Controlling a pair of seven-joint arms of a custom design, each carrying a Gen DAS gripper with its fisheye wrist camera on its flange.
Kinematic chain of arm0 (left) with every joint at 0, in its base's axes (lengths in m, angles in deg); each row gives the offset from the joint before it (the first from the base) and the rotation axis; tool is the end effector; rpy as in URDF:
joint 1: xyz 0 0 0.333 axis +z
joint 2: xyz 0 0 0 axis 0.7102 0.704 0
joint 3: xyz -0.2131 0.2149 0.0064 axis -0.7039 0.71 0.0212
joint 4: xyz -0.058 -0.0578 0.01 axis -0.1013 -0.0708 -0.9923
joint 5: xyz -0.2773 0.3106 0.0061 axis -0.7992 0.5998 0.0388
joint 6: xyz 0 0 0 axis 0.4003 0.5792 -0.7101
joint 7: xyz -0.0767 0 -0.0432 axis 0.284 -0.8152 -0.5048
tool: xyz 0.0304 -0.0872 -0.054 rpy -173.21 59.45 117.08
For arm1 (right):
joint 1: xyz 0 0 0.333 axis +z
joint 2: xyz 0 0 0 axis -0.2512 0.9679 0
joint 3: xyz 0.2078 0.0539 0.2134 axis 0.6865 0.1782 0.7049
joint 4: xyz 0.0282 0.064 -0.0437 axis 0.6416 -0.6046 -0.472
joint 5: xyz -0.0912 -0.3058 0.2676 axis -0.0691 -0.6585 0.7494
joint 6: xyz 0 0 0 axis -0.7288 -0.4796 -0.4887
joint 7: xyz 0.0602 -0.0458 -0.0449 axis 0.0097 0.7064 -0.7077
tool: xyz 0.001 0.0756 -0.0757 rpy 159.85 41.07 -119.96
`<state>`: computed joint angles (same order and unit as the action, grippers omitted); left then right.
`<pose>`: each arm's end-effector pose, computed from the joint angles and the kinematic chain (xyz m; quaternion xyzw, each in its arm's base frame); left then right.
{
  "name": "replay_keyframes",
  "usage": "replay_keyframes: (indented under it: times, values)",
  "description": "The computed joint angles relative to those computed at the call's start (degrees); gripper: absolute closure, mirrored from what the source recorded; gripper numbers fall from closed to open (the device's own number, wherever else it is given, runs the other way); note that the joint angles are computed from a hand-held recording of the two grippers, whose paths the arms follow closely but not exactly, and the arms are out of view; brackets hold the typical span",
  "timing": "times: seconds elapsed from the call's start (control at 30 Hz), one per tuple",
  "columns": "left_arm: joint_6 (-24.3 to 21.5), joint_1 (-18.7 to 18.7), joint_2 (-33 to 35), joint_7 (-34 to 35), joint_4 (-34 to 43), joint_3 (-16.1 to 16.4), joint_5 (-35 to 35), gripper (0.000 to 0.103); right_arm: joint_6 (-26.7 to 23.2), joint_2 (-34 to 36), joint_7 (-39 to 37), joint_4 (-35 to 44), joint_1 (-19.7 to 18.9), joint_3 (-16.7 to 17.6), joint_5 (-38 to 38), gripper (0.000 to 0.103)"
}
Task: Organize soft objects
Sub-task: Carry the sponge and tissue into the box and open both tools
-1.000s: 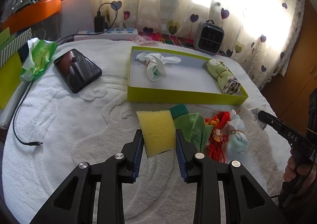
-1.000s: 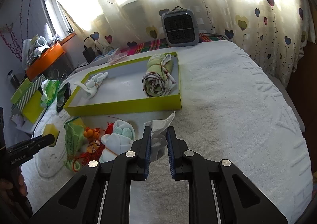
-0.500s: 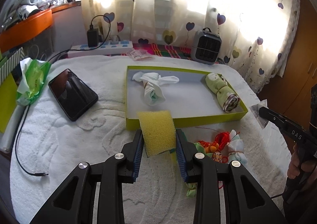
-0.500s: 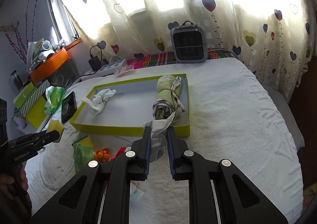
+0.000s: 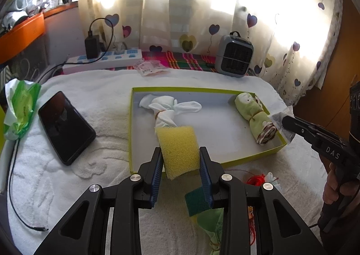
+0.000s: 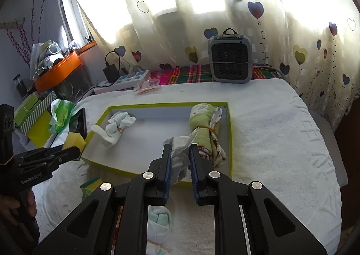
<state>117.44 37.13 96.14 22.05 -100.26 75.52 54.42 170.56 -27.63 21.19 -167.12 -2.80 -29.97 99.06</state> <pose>0.6369 -0.1768 0.5027 -0.6499 0.6607 -0.3241 0.1901 0.6623 0.2566 0.4917 -0.7146 0.5536 -0.1636 0.3951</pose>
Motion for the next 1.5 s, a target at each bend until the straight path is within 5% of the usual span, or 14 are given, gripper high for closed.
replay_keyframes:
  times: [0.83, 1.5]
  values:
    - [-8.7, -2.6, 12.7, 6.2, 14.9, 1.1, -1.8, 0.073, -13.8, 17.4, 1.5, 23.9, 3.8, -2.2, -7.1, 0.087]
    - [-9.0, -1.9, 12.2, 7.1, 14.1, 0.5, -2.4, 0.072, -14.3, 20.8, 0.6, 28.2, 4.3, -2.5, -8.9, 0.086]
